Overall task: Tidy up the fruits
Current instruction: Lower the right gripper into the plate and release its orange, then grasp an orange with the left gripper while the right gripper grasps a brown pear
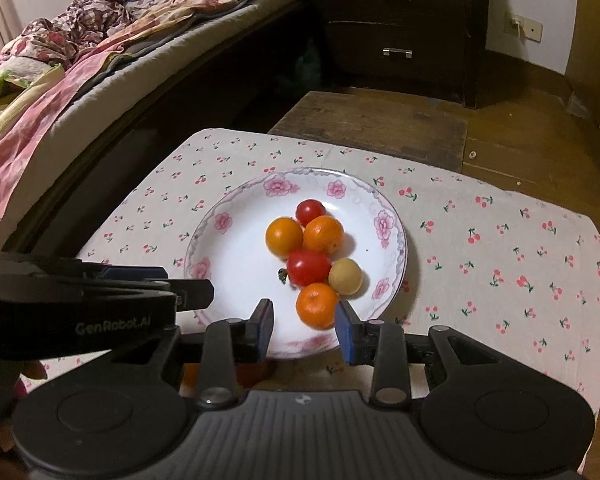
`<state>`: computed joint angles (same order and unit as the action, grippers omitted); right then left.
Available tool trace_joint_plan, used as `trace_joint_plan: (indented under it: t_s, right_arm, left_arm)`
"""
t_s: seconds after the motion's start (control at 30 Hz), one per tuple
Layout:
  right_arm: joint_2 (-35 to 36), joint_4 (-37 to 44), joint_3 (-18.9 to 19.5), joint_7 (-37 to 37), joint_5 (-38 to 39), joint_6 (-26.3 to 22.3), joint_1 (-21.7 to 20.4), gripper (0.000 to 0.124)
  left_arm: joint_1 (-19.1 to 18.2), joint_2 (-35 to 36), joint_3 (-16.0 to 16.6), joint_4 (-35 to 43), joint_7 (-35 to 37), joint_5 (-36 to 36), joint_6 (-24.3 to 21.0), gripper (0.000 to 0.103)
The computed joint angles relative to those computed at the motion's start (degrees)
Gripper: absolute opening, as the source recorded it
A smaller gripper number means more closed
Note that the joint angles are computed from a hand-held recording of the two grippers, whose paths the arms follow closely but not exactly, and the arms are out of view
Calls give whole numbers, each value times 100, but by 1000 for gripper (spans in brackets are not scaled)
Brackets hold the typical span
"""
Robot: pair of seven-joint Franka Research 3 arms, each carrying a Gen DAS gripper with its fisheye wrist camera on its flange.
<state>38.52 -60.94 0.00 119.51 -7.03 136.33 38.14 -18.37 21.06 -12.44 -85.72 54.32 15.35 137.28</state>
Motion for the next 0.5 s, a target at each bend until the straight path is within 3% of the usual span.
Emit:
trace_joint_plan:
  t_s: [0.5]
  right_arm:
    - [-639,-988,126,129,-85,67,85,34]
  left_arm:
    - [78,-502,-119,-815,133,-208,122,50]
